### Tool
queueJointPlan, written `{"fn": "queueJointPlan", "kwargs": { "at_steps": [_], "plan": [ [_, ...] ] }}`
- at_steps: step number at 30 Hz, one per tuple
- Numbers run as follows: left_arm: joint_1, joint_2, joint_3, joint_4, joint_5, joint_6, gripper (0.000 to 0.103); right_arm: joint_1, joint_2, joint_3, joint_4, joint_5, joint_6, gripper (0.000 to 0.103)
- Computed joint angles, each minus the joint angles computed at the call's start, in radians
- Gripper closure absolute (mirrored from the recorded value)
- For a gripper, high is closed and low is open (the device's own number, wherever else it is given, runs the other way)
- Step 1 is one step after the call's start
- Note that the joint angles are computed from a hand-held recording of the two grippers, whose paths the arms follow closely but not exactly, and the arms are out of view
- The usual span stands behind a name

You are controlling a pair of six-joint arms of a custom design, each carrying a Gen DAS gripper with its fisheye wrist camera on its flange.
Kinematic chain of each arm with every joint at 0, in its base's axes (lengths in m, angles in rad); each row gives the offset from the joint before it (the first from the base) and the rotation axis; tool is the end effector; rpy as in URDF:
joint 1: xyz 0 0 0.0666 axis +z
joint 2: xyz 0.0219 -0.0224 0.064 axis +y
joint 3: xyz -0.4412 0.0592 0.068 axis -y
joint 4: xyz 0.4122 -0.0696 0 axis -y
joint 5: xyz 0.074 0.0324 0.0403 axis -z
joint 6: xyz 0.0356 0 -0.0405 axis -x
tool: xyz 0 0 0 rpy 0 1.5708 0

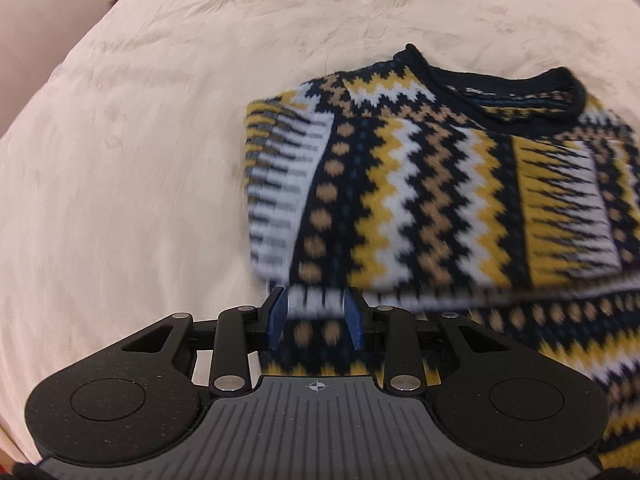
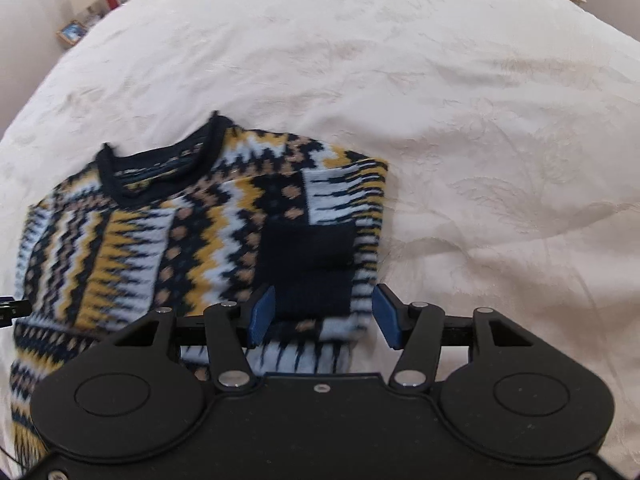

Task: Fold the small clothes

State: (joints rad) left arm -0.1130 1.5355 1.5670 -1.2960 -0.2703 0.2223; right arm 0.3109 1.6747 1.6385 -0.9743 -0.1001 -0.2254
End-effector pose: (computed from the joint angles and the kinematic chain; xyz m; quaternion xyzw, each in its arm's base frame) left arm 0.5165 -0.0494 0.4836 -0.0740 0.9767 0.1061 0.1713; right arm 0.5752 0.1881 0.4547 -0.0548 0.9583 0.1195 0.2535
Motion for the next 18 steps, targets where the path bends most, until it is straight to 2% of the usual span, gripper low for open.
{"fn": "queueJointPlan", "kwargs": {
  "at_steps": [8, 11, 18],
  "plan": [
    [-0.037, -0.153, -0.103, -0.031, 0.003, 0.076, 0.072, 0.008, -0.117, -0.124, 0.028, -0.069, 0.092, 0.042],
    [-0.062, -0.208, -0.143, -0.039, -0.005, 0.121, 0.072, 0.009, -0.151, -0.167, 0.032, -0.101, 0.140, 0.038],
    [-0.120, -0.306, -0.221, -0.084, -0.007, 0.220, 0.072, 0.018, -0.220, -0.254, 0.024, -0.146, 0.225, 0.038]
  ]
}}
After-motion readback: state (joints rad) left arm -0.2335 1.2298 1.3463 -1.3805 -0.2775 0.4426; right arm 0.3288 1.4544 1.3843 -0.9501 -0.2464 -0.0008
